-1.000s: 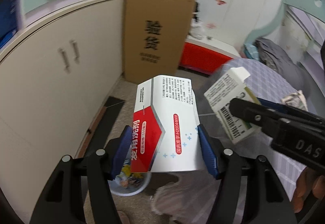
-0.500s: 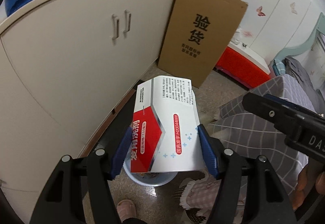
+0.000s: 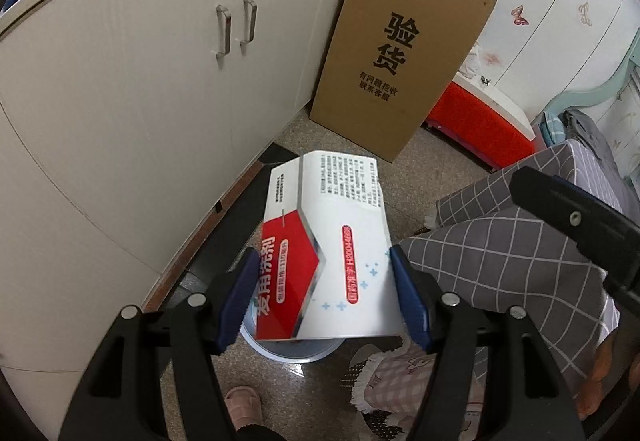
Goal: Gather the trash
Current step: 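Open the left tool over the wastebasket to drop the red-white box, then move both open tools back to the newspaper bundle on the table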
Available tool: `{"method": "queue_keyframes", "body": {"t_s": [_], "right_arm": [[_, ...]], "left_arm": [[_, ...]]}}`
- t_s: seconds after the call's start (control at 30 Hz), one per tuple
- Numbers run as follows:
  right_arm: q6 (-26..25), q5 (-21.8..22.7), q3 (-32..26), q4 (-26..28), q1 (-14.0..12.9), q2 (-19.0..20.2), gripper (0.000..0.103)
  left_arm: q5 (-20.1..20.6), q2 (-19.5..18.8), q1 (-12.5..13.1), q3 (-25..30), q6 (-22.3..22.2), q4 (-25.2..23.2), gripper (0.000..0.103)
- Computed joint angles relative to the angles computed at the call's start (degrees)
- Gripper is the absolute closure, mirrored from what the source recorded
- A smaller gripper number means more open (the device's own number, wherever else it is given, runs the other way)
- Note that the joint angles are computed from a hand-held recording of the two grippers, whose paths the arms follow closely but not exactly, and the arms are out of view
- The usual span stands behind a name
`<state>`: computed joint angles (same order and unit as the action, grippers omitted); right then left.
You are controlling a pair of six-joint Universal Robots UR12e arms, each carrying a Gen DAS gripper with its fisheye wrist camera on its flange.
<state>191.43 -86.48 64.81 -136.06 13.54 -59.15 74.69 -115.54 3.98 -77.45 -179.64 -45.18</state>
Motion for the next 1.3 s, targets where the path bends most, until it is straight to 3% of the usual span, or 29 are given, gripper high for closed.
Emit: {"method": "queue_keyframes", "body": {"t_s": [0.33, 0.53, 0.83, 1.1, 1.3], "right_arm": [[2.58, -0.72, 1.79, -3.76, -0.29, -1.07, 0.024], [3.17, -0.65, 3.22, -4.61, -0.74, -2.34, 0.024], [5.29, -2.02, 8.26, -7.91, -2.27, -7.04, 0.024], [7.15, -5.05, 16.64, -12.49, -5.89, -14.41, 0.024], [9.2, -8.44, 24.25, -14.32, -10.79, -20.83, 0.024]], "left_arm": [[-1.24, -0.77, -0.16, 1.58, -2.63, -0.79, 0.036], [-0.3, -0.4, -0.23, 1.57, -5.21, -0.94, 0.029], [-1.03, 2.84, -1.32, -0.36, -7.13, 5.07, 0.029], [-3.94, 4.98, -5.47, -0.62, -5.81, 5.98, 0.028], [-6.52, 4.85, -11.16, 0.75, -4.83, 2.94, 0.028]]}}
